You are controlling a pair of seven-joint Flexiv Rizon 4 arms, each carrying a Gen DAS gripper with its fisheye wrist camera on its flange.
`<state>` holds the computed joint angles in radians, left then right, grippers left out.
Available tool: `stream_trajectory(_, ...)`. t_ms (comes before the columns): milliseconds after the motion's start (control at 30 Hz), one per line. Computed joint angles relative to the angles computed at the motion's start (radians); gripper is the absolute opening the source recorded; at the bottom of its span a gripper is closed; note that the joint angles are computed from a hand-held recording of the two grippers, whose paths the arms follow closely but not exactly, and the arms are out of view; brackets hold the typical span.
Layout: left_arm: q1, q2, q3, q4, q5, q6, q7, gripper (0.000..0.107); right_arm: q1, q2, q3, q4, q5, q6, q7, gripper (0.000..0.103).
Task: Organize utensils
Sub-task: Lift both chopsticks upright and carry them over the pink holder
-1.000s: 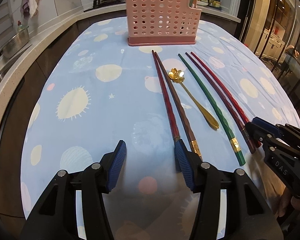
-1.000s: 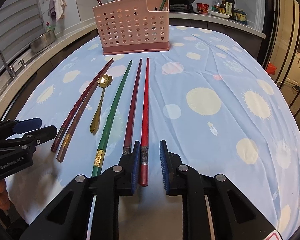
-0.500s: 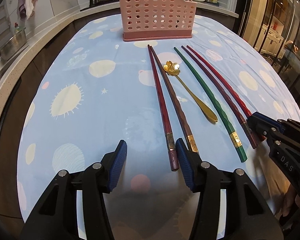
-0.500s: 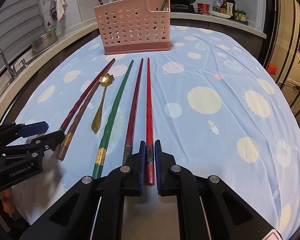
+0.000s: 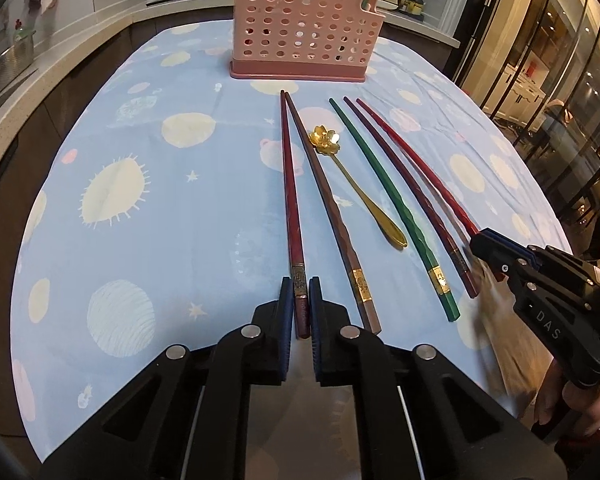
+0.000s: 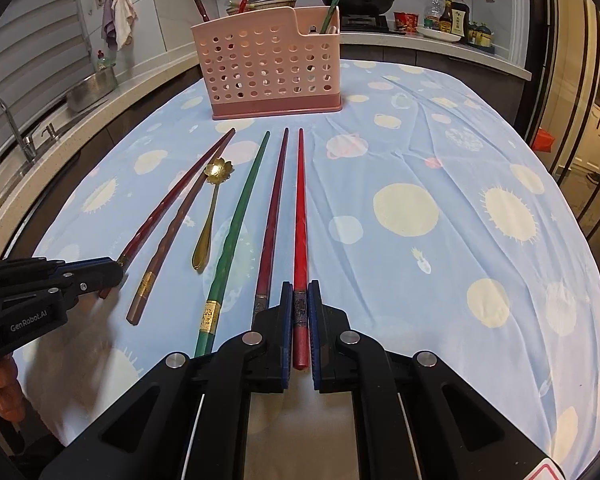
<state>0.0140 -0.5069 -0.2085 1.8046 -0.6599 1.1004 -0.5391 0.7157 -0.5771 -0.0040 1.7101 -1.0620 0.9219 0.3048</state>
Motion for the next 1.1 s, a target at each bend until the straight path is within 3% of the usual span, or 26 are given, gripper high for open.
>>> stream_trajectory(233,0.016,0.021,-0.018,0.008,-0.045,0.010,0.034,0.008,-0.002,0.020,-0.008,0.006,-0.038,0.007,0.026,0.007)
stream_trajectory(433,0.034,0.058,-0.065,0.004,-0.181,0.051,0.144,0.007,-0.011,0.070,-0.013,0.009,-0.128,-0.024,0.052,0.007)
stream_trajectory(500,0.030,0.064,-0.077,-0.012,-0.234,0.073,0.186,0.007,-0.022,0.087,-0.013,0.002,-0.168,-0.035,0.053,0.007)
stream_trajectory(567,0.025,0.065,-0.090,-0.040,-0.287,0.087,0.227,0.000,-0.035,0.101,-0.012,-0.011,-0.207,-0.046,0.046,0.007)
stream_trajectory(733,-0.004,0.036,-0.105,-0.139,-0.374,0.133,0.291,0.000,-0.079,0.110,-0.011,-0.064,-0.279,-0.034,0.025,0.007)
stream_trajectory(867,-0.021,0.003,-0.090,-0.203,-0.355,0.141,0.249,0.000,-0.093,0.105,-0.016,-0.097,-0.302,-0.051,0.009,0.007)
stream_trajectory(1000,-0.018,-0.004,-0.058,-0.178,-0.287,0.105,0.201,0.001,-0.097,0.108,-0.004,-0.077,-0.312,-0.048,0.046,0.007)
stream_trajectory(1067,-0.025,-0.007,-0.029,-0.149,-0.220,0.070,0.156,0.012,-0.096,0.109,0.005,-0.061,-0.305,-0.048,0.065,0.007)
stream_trajectory(1100,-0.029,-0.011,-0.018,-0.134,-0.187,0.055,0.137,0.024,-0.097,0.109,0.009,-0.055,-0.303,-0.040,0.078,0.007)
